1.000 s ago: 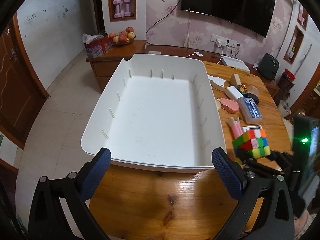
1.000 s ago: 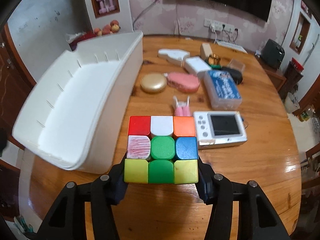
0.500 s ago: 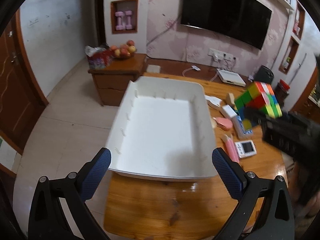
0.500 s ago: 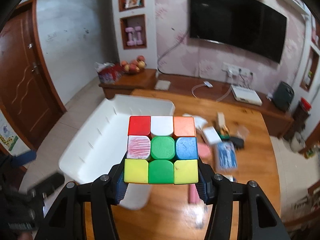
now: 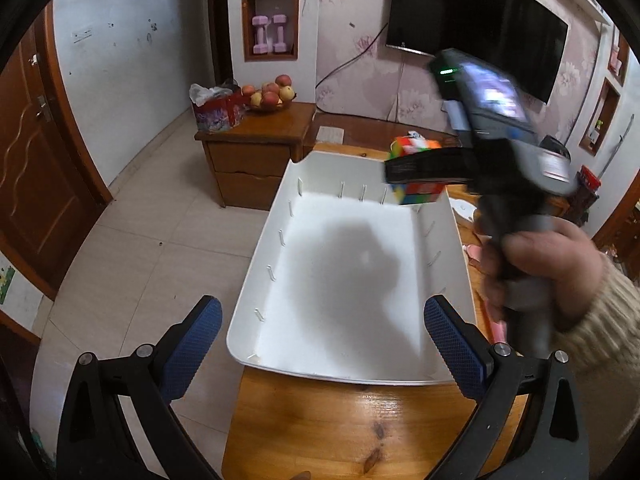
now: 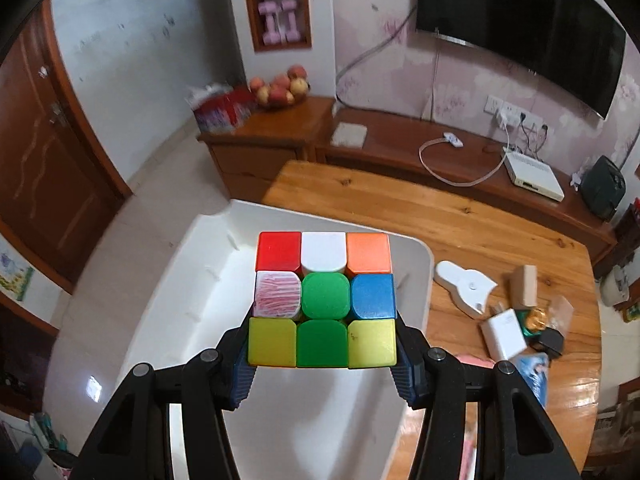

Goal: Organize rigid objects
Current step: 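Lift the cube with the right gripper and lower it into the white tray, then open the right gripper and move it back toward the white game device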

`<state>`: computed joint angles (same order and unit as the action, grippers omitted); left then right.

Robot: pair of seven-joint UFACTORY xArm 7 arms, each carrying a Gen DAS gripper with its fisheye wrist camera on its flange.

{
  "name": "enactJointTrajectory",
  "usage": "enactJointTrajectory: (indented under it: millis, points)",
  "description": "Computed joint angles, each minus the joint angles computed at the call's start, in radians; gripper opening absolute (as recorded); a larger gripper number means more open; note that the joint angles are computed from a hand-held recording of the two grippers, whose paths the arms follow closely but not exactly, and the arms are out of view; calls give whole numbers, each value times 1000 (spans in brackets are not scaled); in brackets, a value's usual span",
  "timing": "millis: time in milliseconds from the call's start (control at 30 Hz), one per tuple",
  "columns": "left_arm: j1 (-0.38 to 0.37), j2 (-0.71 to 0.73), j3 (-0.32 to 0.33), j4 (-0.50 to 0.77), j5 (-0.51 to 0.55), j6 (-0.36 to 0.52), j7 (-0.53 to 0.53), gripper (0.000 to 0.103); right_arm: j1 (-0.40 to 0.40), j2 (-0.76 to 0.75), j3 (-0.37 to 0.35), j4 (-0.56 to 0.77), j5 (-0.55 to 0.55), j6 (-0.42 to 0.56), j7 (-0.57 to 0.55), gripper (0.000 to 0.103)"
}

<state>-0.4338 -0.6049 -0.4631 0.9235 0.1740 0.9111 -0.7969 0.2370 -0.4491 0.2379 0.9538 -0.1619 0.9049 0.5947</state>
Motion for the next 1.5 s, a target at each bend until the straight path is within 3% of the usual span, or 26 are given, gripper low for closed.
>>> enactJointTrajectory:
  millis: [233,567,700,1133,1500]
  points:
    - [-13,93,5,12,1,-28,15,101,-9,184,-1,15,-41,-35,65,56]
    - [-42,153,39,3,3,-35,12,101,25,275,-43,34,-56,-18,79,57]
    - [-55,167,59,2,-26,-38,12,101,35,283,-56,45,-28,-3,51,70]
    - [-63,130,56,3,-41,-16,0,101,49,64,-70,-60,146,-73,-37,70]
    - [-57,48,9,40,-17,50,-18,101,34,-277,-24,-106,129,24,-78,70]
